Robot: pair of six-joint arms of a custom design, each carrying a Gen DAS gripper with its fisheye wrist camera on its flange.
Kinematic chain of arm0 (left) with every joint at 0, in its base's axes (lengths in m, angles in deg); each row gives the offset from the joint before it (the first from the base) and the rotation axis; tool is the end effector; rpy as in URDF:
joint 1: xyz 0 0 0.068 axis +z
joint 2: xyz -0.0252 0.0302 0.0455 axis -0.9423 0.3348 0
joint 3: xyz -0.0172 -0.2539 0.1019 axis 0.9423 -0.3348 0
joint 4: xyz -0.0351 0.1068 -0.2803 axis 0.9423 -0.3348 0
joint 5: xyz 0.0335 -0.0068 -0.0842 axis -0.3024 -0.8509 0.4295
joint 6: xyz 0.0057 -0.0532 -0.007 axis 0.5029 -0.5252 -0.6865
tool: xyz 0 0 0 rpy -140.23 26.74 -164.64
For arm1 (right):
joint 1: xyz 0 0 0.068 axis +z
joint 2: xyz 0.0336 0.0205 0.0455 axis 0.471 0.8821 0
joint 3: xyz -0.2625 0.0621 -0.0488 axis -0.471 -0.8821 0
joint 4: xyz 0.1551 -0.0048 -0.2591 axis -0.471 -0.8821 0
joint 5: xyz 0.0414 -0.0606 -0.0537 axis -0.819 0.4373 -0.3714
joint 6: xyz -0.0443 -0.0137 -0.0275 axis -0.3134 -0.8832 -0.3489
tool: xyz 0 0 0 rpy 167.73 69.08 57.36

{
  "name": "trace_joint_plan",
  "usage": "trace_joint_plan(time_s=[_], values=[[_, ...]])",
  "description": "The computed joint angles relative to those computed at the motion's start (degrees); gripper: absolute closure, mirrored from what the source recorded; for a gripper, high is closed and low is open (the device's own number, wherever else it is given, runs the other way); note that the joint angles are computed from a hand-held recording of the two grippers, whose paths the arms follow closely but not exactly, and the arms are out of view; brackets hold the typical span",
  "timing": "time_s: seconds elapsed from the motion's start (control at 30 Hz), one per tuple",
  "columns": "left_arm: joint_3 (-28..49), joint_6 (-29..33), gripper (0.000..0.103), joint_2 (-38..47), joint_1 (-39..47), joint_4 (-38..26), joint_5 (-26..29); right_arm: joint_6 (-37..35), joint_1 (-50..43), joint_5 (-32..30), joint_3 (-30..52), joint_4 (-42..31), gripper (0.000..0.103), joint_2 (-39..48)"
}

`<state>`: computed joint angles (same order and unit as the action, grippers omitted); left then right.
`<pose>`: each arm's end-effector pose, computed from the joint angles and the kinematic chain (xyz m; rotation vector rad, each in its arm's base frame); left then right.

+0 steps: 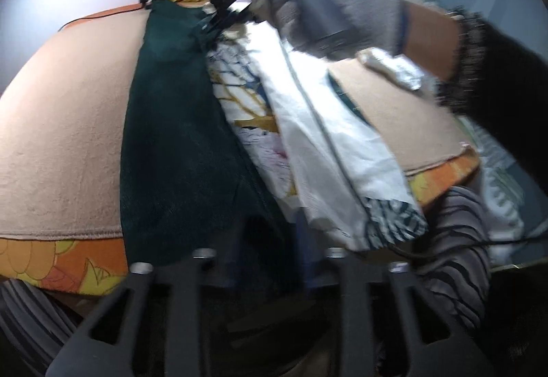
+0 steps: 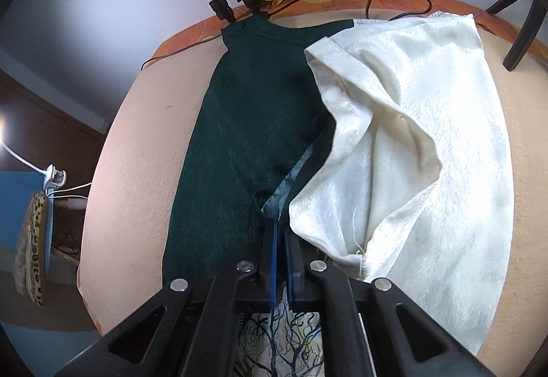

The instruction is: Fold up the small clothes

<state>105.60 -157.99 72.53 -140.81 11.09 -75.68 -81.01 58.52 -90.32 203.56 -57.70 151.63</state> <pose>0.1215 -0.2796 0.0937 -0.4111 2.4346 -0.2200 0.4636 0.2879 0.1273 -1.0605 2.6697 0.6319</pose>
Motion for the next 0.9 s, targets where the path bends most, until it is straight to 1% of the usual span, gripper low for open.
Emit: trace_joint_plan(time_s=[0.1,0.13,0.17,0.2,0.3,0.37,0.53,0.63,0.67,0.7,0.77,0.8,0.87,0.9], values=[[3.19,1.71,0.067,2.77,0.47,-2.57,-1.19,-0.7,-0.57,-0.57,0.43,-0.28,0.103,-0.57],[3.83,2.16,0.072,3.51,0.41,-3.06,-1.69,-0.83,-0.81,-1.08,1.3,-0.93,0.103,-0.21],[3.84,2.73,0.082,3.83,0.32,-2.76,-2.15,-0.82,-0.89,-0.96,1.68,-1.03,0.103,-0.15],[2.47,4.16,0.103,3.28,0.67,0.03,-1.37,-0.86,-0.93,-0.88,2.15,-1.19,0.103,0.01],[-2.23,4.23,0.103,0.31,0.91,5.8,-1.15,-0.95,-1.14,-1.5,3.46,-2.19,0.103,0.59],[-3.95,3.26,0.103,-1.52,0.75,7.16,-1.47,-0.99,-1.2,-1.48,2.96,-1.86,0.103,0.27],[-10.44,2.13,0.103,-7.94,0.01,15.79,-2.72,-1.27,-0.97,-0.98,2.05,-1.37,0.103,-0.81],[-10.13,4.09,0.103,-7.27,0.35,17.71,-2.05,-1.75,-0.69,2.48,-0.25,0.95,0.103,-2.76],[-10.12,4.94,0.103,-6.6,0.68,19.3,-1.55,-1.5,-0.85,3.34,-0.26,1.18,0.103,-2.72],[-9.83,5.98,0.103,-5.62,1.19,20.68,-0.51,-1.06,-1.18,3.46,-0.01,1.2,0.103,-2.4],[-8.83,7.17,0.103,-3.94,1.77,21.11,0.62,-1.0,-1.65,3.33,1.16,0.37,0.103,-1.37],[-8.77,7.84,0.103,-3.5,2.17,21.84,1.49,-1.18,-1.6,4.43,0.88,0.79,0.103,-1.31],[-7.26,8.82,0.1,-2.44,2.23,20.32,3.21,-1.95,-1.32,6.42,0.45,1.27,0.103,-1.12],[-6.47,9.34,0.095,-2.38,1.91,19.08,3.76,-2.46,-1.19,7.03,0.98,0.67,0.103,-0.61]])
